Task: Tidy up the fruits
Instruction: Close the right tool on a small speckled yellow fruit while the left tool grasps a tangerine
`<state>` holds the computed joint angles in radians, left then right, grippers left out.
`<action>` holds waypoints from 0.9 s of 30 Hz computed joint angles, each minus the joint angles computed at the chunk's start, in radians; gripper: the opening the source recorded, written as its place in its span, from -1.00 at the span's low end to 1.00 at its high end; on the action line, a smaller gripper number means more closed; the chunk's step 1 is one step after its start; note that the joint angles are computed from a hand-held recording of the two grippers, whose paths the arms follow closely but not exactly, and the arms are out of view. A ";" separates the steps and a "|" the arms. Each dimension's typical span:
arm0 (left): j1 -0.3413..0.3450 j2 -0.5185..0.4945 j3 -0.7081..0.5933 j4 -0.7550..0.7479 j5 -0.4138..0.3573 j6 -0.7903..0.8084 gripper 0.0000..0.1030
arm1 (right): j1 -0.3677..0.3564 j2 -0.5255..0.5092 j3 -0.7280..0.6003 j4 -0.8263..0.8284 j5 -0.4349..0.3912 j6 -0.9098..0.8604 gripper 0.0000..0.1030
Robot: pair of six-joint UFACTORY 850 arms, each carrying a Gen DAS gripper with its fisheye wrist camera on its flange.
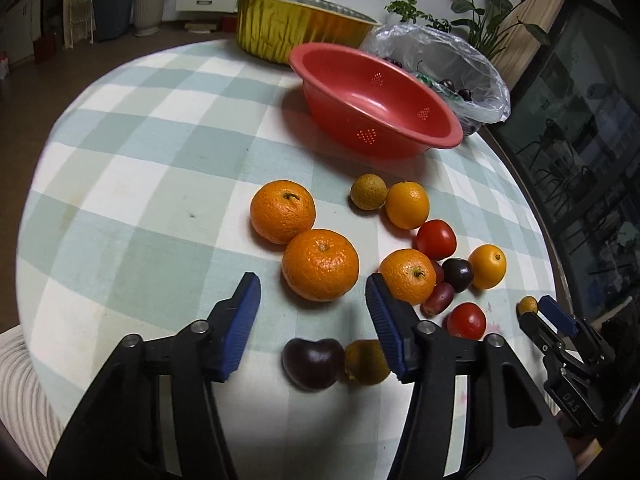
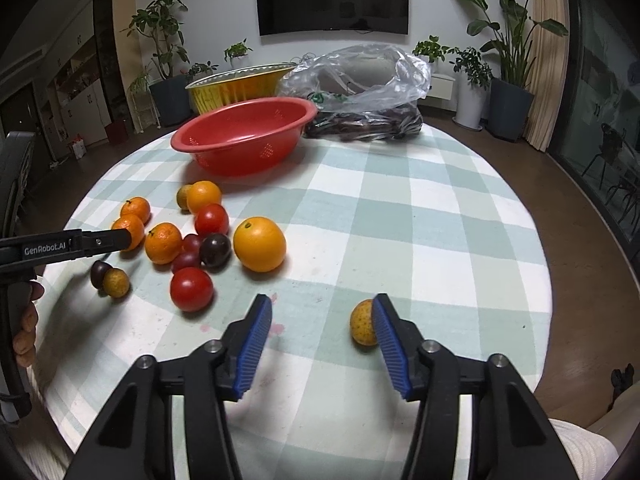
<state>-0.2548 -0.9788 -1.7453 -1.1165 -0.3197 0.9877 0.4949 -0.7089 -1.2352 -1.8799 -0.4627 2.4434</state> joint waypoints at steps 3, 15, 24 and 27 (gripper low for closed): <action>0.002 -0.022 -0.032 0.029 -0.013 -0.037 -0.06 | 0.003 -0.002 -0.001 0.020 -0.017 -0.030 -0.23; -0.004 -0.062 -0.098 0.093 -0.019 -0.088 -0.06 | 0.039 -0.041 -0.046 0.185 -0.117 -0.290 -0.42; -0.007 -0.066 -0.101 0.077 -0.011 -0.069 -0.06 | 0.022 -0.034 -0.036 0.269 -0.142 -0.303 -0.42; -0.008 -0.066 -0.102 0.081 -0.013 -0.079 -0.08 | 0.013 -0.028 -0.030 0.290 -0.131 -0.297 -0.42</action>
<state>-0.2625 -1.0450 -1.8477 -1.0353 -0.3323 0.9089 0.5076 -0.7373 -1.2653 -1.5895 -0.5941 2.1459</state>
